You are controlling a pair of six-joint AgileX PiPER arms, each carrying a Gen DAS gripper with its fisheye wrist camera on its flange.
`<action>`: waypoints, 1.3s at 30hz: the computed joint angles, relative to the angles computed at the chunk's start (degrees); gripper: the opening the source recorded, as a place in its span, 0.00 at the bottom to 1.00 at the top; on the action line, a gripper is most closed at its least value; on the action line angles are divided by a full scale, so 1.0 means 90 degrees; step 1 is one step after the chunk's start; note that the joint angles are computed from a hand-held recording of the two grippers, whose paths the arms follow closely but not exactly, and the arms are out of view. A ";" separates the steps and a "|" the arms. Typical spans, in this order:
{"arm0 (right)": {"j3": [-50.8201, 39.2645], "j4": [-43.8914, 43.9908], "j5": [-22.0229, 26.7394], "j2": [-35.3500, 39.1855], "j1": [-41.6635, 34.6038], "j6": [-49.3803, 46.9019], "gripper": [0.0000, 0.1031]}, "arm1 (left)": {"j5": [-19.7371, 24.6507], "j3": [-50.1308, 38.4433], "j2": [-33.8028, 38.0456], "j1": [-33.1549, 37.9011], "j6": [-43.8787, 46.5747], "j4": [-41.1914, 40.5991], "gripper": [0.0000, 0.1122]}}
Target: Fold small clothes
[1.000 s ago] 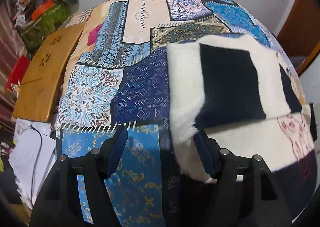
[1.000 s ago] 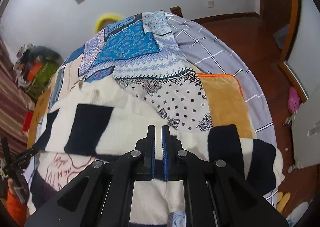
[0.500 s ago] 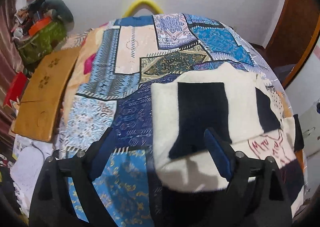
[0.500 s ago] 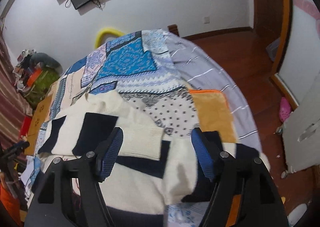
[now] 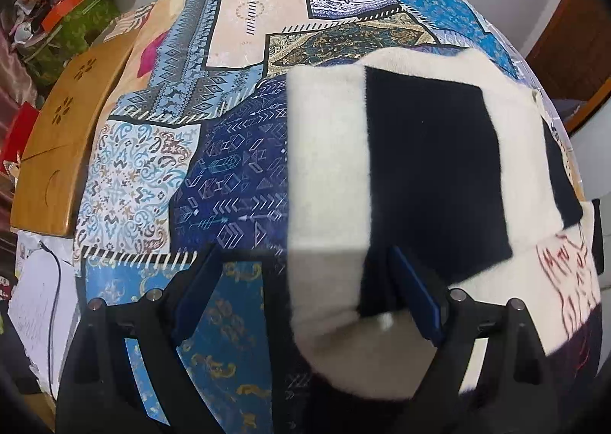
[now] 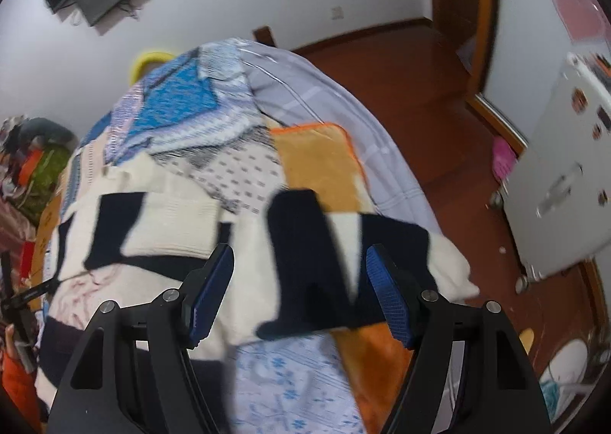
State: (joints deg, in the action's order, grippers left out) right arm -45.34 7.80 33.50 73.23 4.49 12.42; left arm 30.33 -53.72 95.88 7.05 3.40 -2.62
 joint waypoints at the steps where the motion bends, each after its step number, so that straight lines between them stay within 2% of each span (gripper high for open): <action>1: 0.0095 0.0132 -0.0040 0.0006 -0.0138 -0.0132 0.66 | 0.0019 0.0018 -0.0047 -0.0017 -0.0048 0.0083 0.80; 6: 0.0442 0.0940 -0.0266 0.0316 -0.0939 -0.1052 0.66 | 0.0475 -0.0255 -0.0436 -0.0049 0.0222 -0.0047 0.80; 11: 0.0505 0.1139 -0.0437 0.0897 -0.1336 -0.1431 0.66 | 0.0757 -0.0876 -0.0580 -0.0389 0.0114 -0.0245 0.80; 17: 0.0663 0.1790 -0.0631 0.1515 -0.1654 -0.2149 0.66 | 0.0930 -0.1519 0.0145 -0.1092 -0.0427 -0.0058 0.80; 20: 0.0801 0.2589 -0.0748 0.1817 -0.1906 -0.3043 0.66 | 0.0937 -0.1680 0.0562 -0.1517 -0.0777 0.0263 0.80; 21: 0.0841 0.2594 -0.0834 0.1819 -0.1890 -0.3068 0.65 | 0.0949 -0.1734 0.0665 -0.1601 -0.0834 0.0305 0.80; 25: 0.0891 0.2556 -0.0990 0.1854 -0.1755 -0.3151 0.49 | 0.0960 -0.1849 0.0964 -0.1905 -0.1006 0.0424 0.80; 32: 0.1077 0.2989 -0.1156 0.1499 -0.1920 -0.3637 0.11 | 0.0920 -0.1852 0.0922 -0.2180 -0.1292 0.0769 0.80; 36: 0.1042 0.2739 -0.1082 0.1112 -0.1948 -0.3347 0.03 | 0.0829 -0.1711 0.0707 -0.2106 -0.1096 0.0461 0.80; 39: 0.0928 0.2436 -0.0913 0.0788 -0.1917 -0.3154 0.03 | 0.0814 -0.1682 0.0645 -0.2098 -0.1075 0.0422 0.80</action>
State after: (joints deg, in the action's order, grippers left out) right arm -36.99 29.73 25.28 80.32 -12.76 -15.96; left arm 37.65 -68.86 101.69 -11.82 -6.27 1.18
